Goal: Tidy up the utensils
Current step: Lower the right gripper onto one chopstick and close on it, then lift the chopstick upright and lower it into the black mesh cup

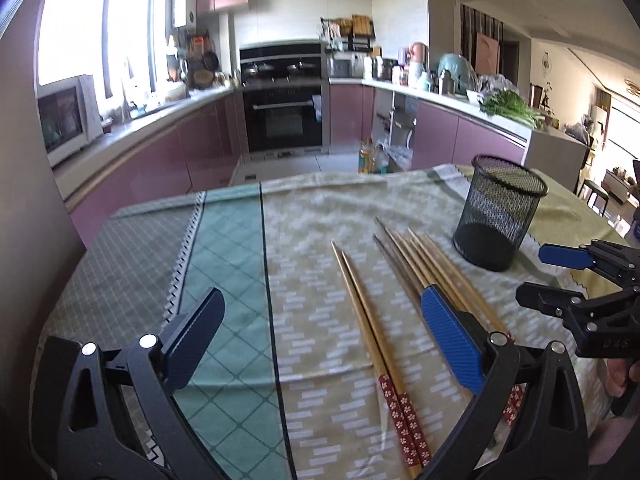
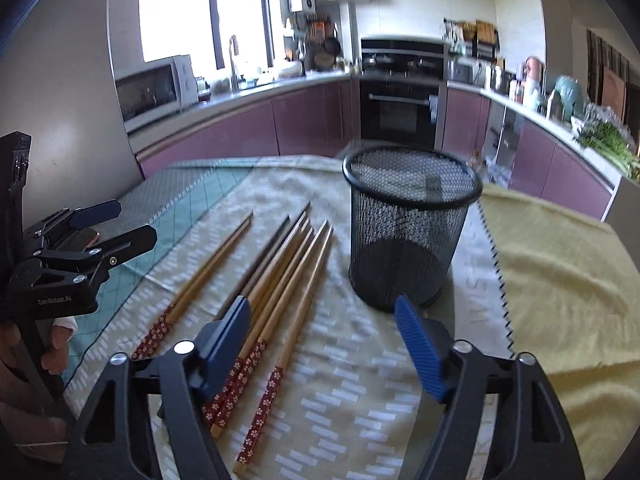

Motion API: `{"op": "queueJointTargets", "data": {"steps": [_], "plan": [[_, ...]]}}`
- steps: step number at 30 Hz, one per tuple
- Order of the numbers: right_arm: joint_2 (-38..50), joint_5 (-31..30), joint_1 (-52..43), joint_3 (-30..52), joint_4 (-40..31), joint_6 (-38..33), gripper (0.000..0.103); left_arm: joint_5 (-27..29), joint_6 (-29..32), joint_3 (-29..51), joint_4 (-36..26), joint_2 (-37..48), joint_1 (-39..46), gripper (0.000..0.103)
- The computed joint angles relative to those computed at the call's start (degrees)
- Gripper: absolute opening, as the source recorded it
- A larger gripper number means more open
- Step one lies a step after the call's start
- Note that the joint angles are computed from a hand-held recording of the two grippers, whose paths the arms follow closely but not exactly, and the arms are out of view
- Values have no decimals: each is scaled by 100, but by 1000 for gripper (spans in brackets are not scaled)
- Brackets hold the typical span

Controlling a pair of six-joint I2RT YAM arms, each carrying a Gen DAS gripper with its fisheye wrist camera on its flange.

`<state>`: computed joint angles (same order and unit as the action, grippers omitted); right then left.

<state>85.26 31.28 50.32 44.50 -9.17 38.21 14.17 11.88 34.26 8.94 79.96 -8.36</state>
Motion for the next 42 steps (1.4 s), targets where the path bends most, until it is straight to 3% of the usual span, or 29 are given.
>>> {"op": "queueJointTargets", "data": {"steps": [11,15,26,29,31,36,42], "plan": [[686,-825,-472,506,-211,-166,47,-77,207,1148,-834,1564,-169,74],[815,-944,-554,596,-249,-208,45,-52,180,1501,-1140,1930,-218,61],[1079,-862,-593,909,-562,-305,35,-360,282,1717,-1214,2152,-505,56],[1163,-925,-648,994,-528,-349,29,-367,221,1886,-1293,2260,-595,46],[1159,-1016,-703,976,-452,-342,24,-340,178,2012,-1384,2317,-669,33],[1042,-1281,-828,810,-229,-254,7,-135,41,2150,-1488,2400,-694,12],[778,-1394,-858,529,14,-180,6,139,-155,2104,-1470,2388,-626,8]]}}
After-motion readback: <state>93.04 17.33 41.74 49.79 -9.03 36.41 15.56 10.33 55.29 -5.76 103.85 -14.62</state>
